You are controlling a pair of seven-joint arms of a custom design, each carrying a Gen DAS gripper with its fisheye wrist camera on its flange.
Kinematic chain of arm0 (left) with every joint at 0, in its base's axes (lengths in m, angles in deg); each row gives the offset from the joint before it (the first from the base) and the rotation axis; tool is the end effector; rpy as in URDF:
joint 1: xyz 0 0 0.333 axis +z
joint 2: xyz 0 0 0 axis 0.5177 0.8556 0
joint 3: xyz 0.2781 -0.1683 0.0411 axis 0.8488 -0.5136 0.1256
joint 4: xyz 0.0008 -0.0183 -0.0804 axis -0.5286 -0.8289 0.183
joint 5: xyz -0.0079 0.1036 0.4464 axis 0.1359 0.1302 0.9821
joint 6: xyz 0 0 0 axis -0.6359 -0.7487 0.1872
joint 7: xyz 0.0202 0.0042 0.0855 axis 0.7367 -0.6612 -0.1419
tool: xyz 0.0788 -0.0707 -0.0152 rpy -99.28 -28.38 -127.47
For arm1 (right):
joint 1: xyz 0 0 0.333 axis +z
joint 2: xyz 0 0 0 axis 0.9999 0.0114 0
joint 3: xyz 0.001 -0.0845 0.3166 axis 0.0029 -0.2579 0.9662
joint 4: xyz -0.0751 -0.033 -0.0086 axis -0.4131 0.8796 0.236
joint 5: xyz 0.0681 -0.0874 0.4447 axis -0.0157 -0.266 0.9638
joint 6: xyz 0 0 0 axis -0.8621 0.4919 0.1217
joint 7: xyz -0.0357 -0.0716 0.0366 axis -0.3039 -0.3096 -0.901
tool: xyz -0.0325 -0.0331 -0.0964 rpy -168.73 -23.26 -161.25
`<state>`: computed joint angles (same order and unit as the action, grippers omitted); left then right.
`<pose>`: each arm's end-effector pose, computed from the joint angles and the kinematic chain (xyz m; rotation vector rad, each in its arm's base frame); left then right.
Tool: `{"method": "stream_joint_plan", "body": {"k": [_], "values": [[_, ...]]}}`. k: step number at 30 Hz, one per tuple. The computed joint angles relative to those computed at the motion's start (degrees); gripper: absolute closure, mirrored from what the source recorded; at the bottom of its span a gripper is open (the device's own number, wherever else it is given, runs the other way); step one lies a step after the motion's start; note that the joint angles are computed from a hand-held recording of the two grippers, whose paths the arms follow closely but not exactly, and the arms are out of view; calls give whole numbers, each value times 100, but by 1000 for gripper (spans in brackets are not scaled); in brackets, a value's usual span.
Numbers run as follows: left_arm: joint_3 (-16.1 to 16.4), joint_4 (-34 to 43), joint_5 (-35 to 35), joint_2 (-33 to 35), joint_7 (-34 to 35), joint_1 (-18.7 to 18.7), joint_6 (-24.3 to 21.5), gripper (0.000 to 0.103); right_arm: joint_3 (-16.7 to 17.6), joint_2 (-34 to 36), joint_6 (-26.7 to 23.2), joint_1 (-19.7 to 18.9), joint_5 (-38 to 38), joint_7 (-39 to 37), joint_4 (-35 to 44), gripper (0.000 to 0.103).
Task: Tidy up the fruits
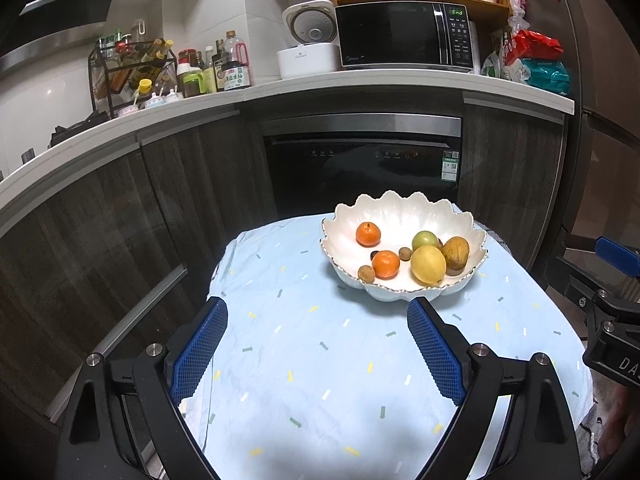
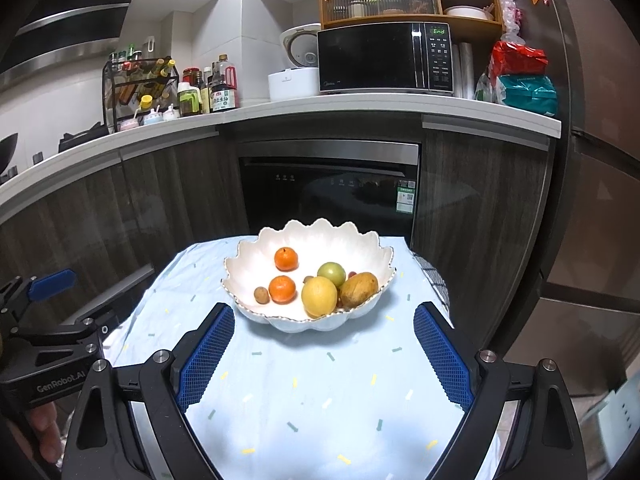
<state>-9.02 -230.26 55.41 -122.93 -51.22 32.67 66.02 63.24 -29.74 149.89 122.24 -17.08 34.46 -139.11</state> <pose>0.4171 -0.1572 0.5052 -1.7650 1.3194 -0.5902 0.4876 0.2423 0.5015 -1.7804 1.1381 -0.6418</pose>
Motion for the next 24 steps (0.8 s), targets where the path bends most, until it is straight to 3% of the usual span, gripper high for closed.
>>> {"method": "stream_joint_plan", "body": {"k": [18, 24], "values": [[-101, -358, -45, -263, -380, -74, -88, 11, 150, -123, 248, -134, -285, 281, -367, 11], [-95, -372, -15, -270, -420, -91, -93, 11, 50, -136, 234, -57, -378, 374, -385, 11]]}}
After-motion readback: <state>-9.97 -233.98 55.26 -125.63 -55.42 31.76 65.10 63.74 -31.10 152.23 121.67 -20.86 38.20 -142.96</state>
